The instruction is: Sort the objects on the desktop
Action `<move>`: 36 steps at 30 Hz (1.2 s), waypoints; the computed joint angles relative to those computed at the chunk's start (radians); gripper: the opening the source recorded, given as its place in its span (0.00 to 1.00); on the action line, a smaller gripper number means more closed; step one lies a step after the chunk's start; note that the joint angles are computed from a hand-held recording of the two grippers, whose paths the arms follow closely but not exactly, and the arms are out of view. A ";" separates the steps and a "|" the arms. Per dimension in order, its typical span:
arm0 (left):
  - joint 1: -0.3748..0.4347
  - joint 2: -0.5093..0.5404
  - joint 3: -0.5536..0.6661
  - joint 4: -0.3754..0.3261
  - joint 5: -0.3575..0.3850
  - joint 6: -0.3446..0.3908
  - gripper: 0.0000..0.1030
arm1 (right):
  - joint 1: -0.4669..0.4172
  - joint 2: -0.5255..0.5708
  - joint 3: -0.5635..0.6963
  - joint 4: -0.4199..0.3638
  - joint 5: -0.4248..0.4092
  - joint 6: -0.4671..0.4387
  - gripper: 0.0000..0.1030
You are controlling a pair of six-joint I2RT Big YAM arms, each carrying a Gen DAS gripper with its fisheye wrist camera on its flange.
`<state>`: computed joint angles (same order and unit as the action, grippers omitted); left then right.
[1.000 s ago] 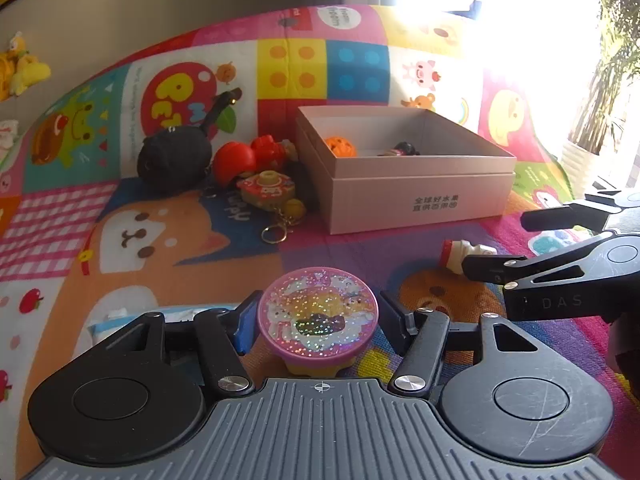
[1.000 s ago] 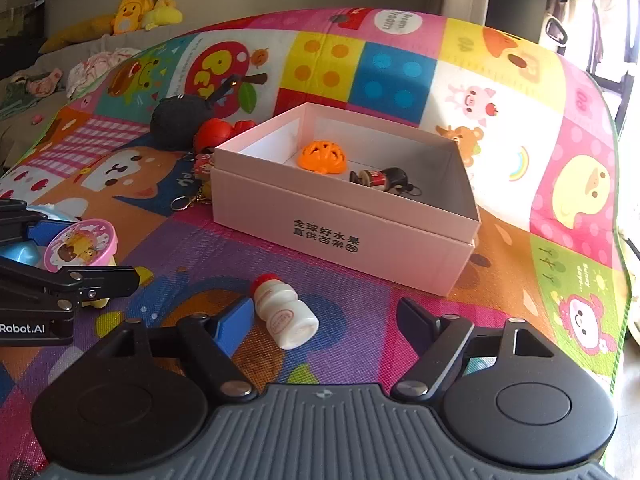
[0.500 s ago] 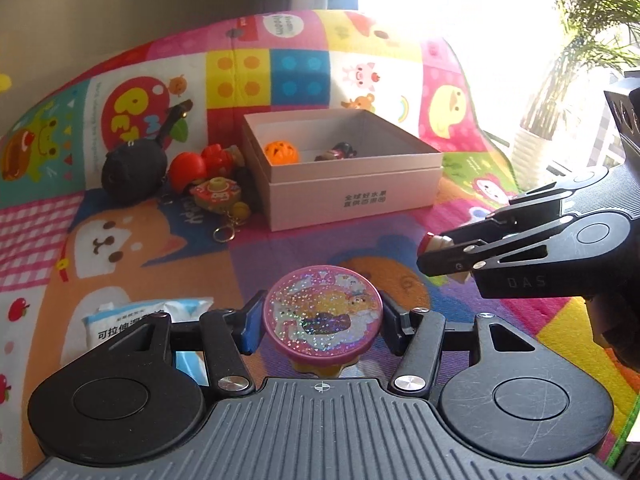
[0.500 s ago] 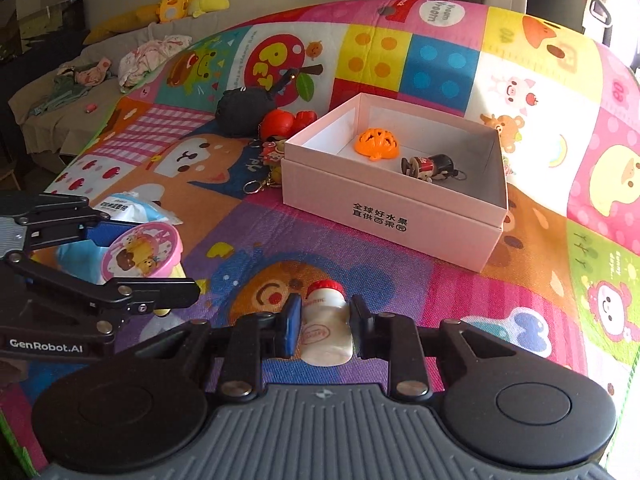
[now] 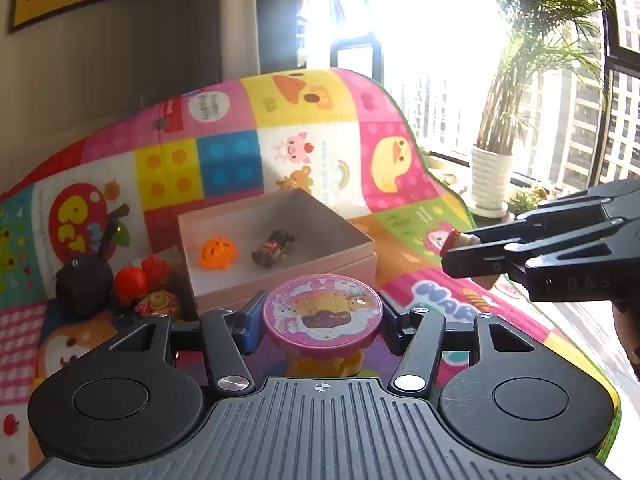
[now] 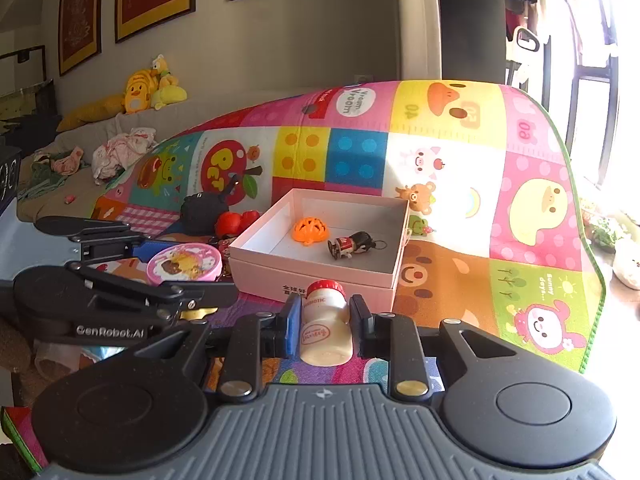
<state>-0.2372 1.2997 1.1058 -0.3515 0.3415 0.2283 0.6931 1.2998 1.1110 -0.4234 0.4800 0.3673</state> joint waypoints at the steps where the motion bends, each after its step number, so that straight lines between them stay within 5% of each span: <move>1: -0.004 0.034 0.036 0.014 -0.005 -0.018 0.60 | -0.007 0.003 -0.003 0.006 -0.002 0.004 0.25; 5: -0.030 0.156 0.151 0.147 -0.071 -0.115 0.61 | -0.035 0.037 0.006 -0.003 -0.038 0.038 0.24; 7: -0.035 0.212 0.220 0.145 -0.081 -0.134 0.79 | -0.040 0.054 0.009 -0.006 -0.041 0.045 0.24; 9: -0.033 0.228 0.240 0.145 -0.103 -0.148 0.82 | -0.044 0.060 0.005 -0.004 -0.047 0.046 0.24; 12: -0.007 0.196 0.197 0.113 -0.093 -0.161 0.93 | -0.056 0.063 -0.002 0.003 -0.064 0.054 0.24; 17: 0.027 0.103 0.056 0.013 -0.063 -0.098 0.94 | -0.076 0.099 0.036 0.012 -0.095 0.050 0.25; 21: 0.053 0.046 -0.031 -0.084 0.036 -0.078 0.96 | -0.102 0.179 0.144 0.006 -0.086 0.011 0.24; 25: 0.067 0.003 -0.090 -0.100 0.080 -0.065 0.97 | -0.137 0.292 0.295 -0.025 -0.046 -0.027 0.24; 32: 0.140 -0.063 -0.140 0.012 0.037 -0.086 0.99 | -0.150 0.347 0.376 -0.068 -0.059 0.037 0.40; 36: 0.194 -0.079 -0.163 0.078 -0.038 -0.109 0.99 | -0.100 0.376 0.395 -0.094 -0.039 -0.027 0.40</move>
<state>-0.0429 1.2207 0.9431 -0.2740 0.3040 0.1197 0.5929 1.6754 1.5061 -0.5175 0.4410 0.3399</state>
